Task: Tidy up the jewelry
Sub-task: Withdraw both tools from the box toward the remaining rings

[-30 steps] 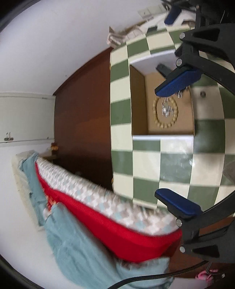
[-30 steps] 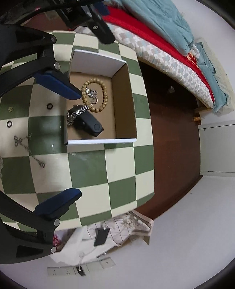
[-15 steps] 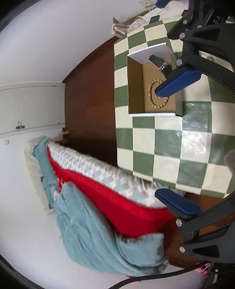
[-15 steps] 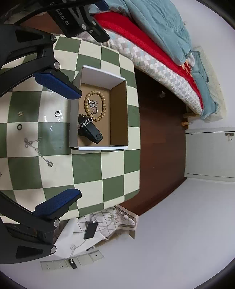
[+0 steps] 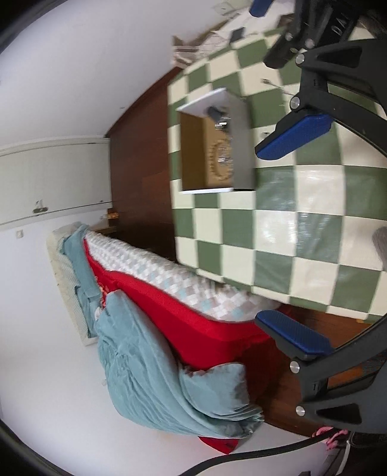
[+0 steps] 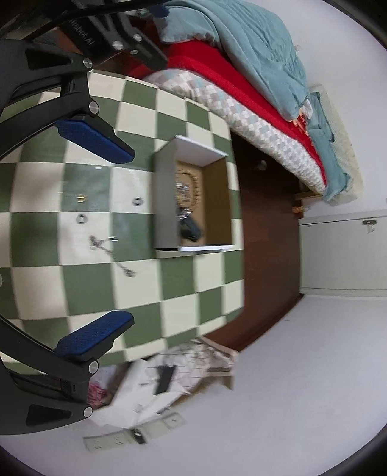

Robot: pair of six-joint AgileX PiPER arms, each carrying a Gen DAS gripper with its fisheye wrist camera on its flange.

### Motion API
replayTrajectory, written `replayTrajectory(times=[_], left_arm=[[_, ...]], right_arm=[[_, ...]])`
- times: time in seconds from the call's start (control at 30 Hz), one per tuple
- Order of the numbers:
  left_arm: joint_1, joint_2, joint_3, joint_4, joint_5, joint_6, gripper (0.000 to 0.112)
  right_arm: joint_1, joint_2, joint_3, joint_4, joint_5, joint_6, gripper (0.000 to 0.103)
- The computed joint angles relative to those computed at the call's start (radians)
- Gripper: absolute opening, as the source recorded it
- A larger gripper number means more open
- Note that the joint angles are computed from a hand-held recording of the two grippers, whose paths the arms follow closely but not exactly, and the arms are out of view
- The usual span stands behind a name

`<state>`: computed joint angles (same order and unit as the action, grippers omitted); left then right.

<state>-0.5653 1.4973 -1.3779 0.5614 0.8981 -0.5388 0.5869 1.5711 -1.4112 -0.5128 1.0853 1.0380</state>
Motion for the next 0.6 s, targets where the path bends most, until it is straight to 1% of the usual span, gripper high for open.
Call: replayTrajectory(times=[0.07,0.13,0.17,0.2,0.23,0.27,0.3,0.33,0.37,0.4,0.47,0.53,0.6], left_arm=[[-0.025,0.012,0.048,0.0,0.001,-0.003,0.103],[-0.046,0.044,0.086,-0.026,-0.015,0.019,0.103],[-0.057,0.06,0.099,-0.037,-0.018,0.025,0.103],[-0.066,0.082,0.107,-0.05,-0.024,0.034,0.103],[-0.068,0.099,0.112,-0.067,-0.035,0.049,0.103],[-0.069,0.125,0.112,-0.095,-0.046,0.069,0.101],[-0.068,0.136,0.114,-0.113,-0.056,0.08,0.1],[-0.062,0.16,0.108,-0.16,-0.072,0.113,0.096],[-0.065,0.171,0.108,-0.173,-0.079,0.119,0.09],[-0.066,0.187,0.104,-0.189,-0.09,0.131,0.087],[-0.073,0.221,0.09,-0.224,-0.102,0.162,0.076],[-0.086,0.238,0.083,-0.221,-0.11,0.165,0.07],[-0.098,0.247,0.078,-0.225,-0.118,0.168,0.07]], right_arm=[[-0.008,-0.023,0.065,0.024,-0.005,0.012,0.1],[-0.024,-0.042,0.138,0.045,-0.015,0.024,0.098],[-0.035,-0.051,0.169,0.059,-0.029,0.022,0.09],[-0.052,-0.064,0.211,0.079,-0.052,0.02,0.073],[-0.075,-0.073,0.251,0.101,-0.08,0.01,0.065],[-0.098,-0.075,0.278,0.124,-0.104,-0.007,0.052],[-0.133,-0.086,0.322,0.167,-0.151,-0.038,0.045],[-0.167,-0.1,0.365,0.208,-0.206,-0.068,0.042],[-0.192,-0.106,0.398,0.234,-0.245,-0.085,0.041],[-0.216,-0.109,0.427,0.252,-0.271,-0.099,0.041],[-0.246,-0.104,0.458,0.269,-0.305,-0.11,0.041],[-0.268,-0.104,0.481,0.282,-0.325,-0.119,0.041],[-0.28,-0.1,0.49,0.282,-0.335,-0.122,0.041]])
